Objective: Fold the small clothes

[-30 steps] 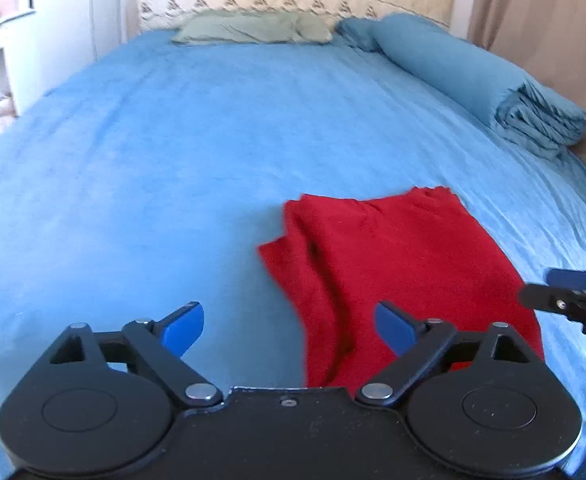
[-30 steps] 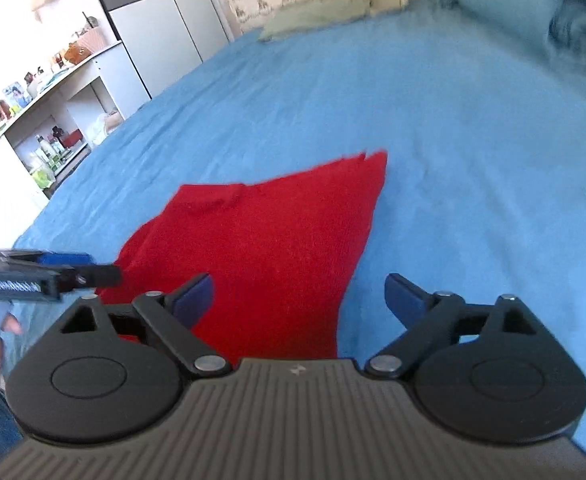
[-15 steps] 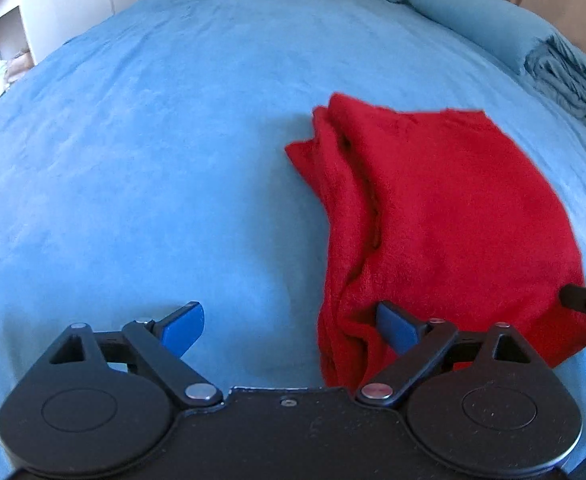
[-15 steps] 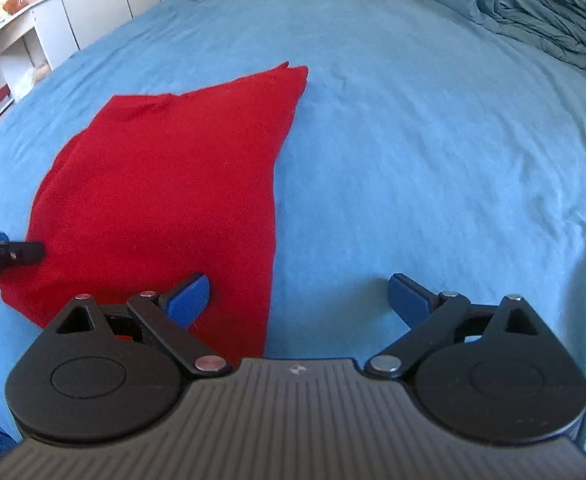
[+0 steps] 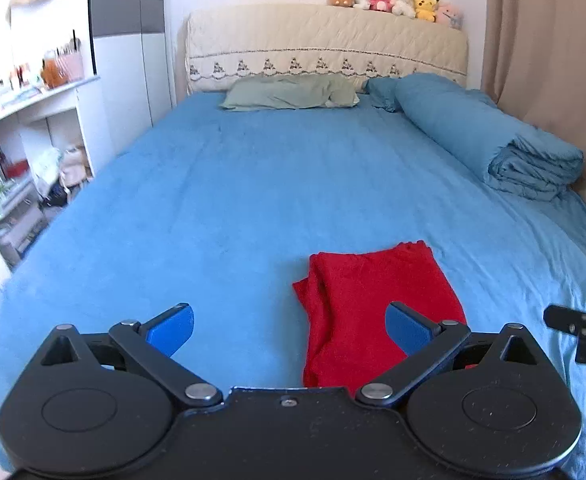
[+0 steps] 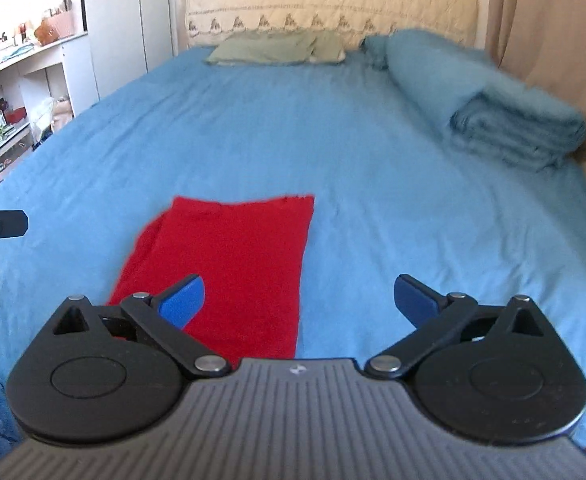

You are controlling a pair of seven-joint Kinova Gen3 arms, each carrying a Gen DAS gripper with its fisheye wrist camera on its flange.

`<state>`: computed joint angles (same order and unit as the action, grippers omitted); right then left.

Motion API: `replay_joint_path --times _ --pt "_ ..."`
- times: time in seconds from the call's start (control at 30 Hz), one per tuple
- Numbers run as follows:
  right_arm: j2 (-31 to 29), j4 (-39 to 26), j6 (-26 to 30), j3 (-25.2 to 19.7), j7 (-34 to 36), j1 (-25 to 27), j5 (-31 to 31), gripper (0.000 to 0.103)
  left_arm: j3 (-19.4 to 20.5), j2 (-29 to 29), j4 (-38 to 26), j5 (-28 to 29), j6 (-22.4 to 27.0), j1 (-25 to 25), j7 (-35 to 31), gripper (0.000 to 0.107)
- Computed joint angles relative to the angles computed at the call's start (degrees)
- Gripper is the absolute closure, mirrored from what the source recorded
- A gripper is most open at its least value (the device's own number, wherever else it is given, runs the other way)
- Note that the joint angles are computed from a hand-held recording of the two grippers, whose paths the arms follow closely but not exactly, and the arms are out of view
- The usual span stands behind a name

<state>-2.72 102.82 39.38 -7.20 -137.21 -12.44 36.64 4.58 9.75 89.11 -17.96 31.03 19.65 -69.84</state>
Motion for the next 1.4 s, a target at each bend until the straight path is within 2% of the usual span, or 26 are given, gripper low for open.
replay_joint_path --times 0.07,0.17,0.23,0.33,0.5,0.63,0.8,1.4 --pt "-1.2 -1.5 4.7 -4.7 -1.6 1.7 1.5 0.0 0.3 -1.2 -0.1 -0.2 3.2 0.4 -0.2 0.004" --pt "-1.8 -4.9 11.7 -10.9 1.3 5.3 -1.8 0.0 1.2 -2.6 0.5 0.8 6.3 0.0 -0.9 0.004" --pt "-2.4 -6.7 16.3 -10.4 3.0 3.3 -4.1 0.0 1.7 -3.5 1.1 0.6 8.1 0.1 -0.7 0.004" --pt "-3.5 -6.9 20.7 -5.6 1.8 -4.1 -5.0 0.0 2.3 -4.7 2.9 -0.1 9.0 0.1 0.7 0.004" --pt "-5.9 -5.3 24.3 -6.0 -1.5 -5.0 -7.3 0.0 3.5 -6.6 5.8 -1.4 8.9 0.1 3.0 0.004" --pt "-7.6 -3.6 25.2 -6.7 -2.5 -4.2 -8.6 0.0 4.4 -7.2 6.9 -2.6 9.1 0.2 3.8 0.004" --pt "-8.7 -2.6 25.2 -7.1 -3.6 -3.2 -9.4 0.0 4.8 -7.7 7.6 -1.1 8.5 -0.3 2.5 0.004" --pt "-9.3 -2.5 24.7 -7.1 -2.9 -1.8 -10.1 0.0 5.3 -8.4 8.5 -3.1 7.1 -0.3 3.1 0.004"
